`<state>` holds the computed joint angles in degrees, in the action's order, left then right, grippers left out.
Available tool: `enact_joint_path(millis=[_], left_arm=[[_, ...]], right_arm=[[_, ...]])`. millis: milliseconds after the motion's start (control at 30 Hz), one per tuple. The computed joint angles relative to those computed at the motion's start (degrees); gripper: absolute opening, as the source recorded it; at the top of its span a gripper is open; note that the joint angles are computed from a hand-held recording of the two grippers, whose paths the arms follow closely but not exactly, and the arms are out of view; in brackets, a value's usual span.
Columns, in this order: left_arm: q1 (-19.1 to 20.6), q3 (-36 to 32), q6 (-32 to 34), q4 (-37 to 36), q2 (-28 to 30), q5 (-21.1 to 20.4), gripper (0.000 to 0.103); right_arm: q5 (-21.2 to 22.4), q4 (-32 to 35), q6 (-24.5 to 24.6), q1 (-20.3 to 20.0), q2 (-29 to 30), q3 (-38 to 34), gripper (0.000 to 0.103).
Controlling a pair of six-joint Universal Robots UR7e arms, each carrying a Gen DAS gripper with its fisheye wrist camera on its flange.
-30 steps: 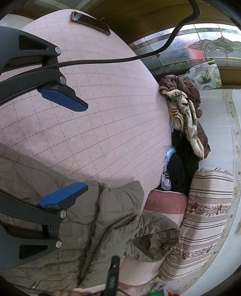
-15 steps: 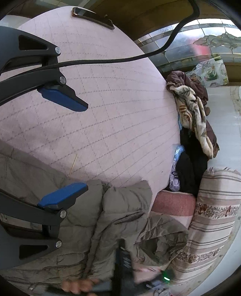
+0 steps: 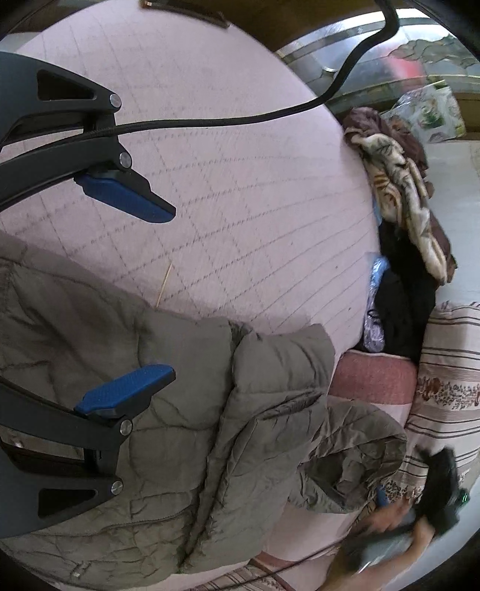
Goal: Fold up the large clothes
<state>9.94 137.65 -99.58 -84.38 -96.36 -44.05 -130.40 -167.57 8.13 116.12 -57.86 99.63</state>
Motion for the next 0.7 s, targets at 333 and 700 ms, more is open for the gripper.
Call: enact_joint_path(millis=[333, 700], left_arm=[[4.5, 2.9, 6.2, -9.6, -0.3, -1.2, 0.078], [1.1, 0.8, 3.5, -4.5, 0.9, -0.5, 0.078]], right_arm=[[-1.1, 3.5, 5.5, -5.1, 9.2, -13.1, 0.054], [-1.9, 8.2, 2.5, 1.0, -7.1, 3.5, 0.007]])
